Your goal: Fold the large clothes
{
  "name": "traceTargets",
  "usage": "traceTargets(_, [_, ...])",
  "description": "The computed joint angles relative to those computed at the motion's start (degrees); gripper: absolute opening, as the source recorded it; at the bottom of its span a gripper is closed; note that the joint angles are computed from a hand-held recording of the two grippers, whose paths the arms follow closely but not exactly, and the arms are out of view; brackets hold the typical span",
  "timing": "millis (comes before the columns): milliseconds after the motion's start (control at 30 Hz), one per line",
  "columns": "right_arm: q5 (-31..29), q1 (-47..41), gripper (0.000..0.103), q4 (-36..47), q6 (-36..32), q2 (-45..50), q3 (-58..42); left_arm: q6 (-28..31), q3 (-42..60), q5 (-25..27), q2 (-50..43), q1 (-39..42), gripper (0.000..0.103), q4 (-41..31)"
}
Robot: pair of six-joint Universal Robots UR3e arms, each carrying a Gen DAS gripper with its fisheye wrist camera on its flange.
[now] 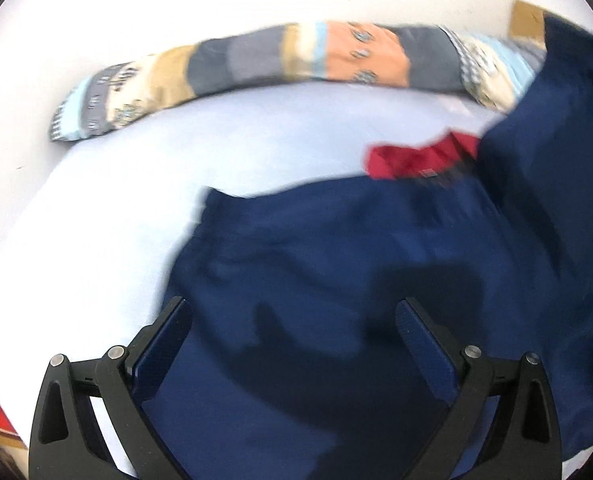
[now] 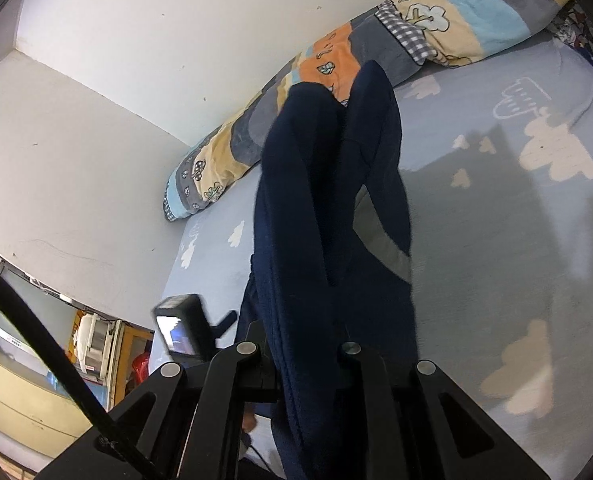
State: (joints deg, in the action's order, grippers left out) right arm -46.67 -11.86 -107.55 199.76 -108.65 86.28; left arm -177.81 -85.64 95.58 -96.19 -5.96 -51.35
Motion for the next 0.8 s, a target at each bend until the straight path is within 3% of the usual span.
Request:
traceTargets(200, [-10.45,14.71,0.013,-11.61,12.72,12.03,-7.18,2.07,-1.46,-6.75,5.44,11.71,0.102,-1.99])
traceTargets(400, [-18.46,26.62,0.013,-16.52,20.40,25.91,-17.02,5.06,-4.05,-10.75,11.88,19.44,0.102,-4.02])
traceTargets(800, [-28.56,40.51,0.013,-12.35,27.38,53.14,-44.82,10.45,-4.37,-21.27,17.53,38.04,0.102,-10.54])
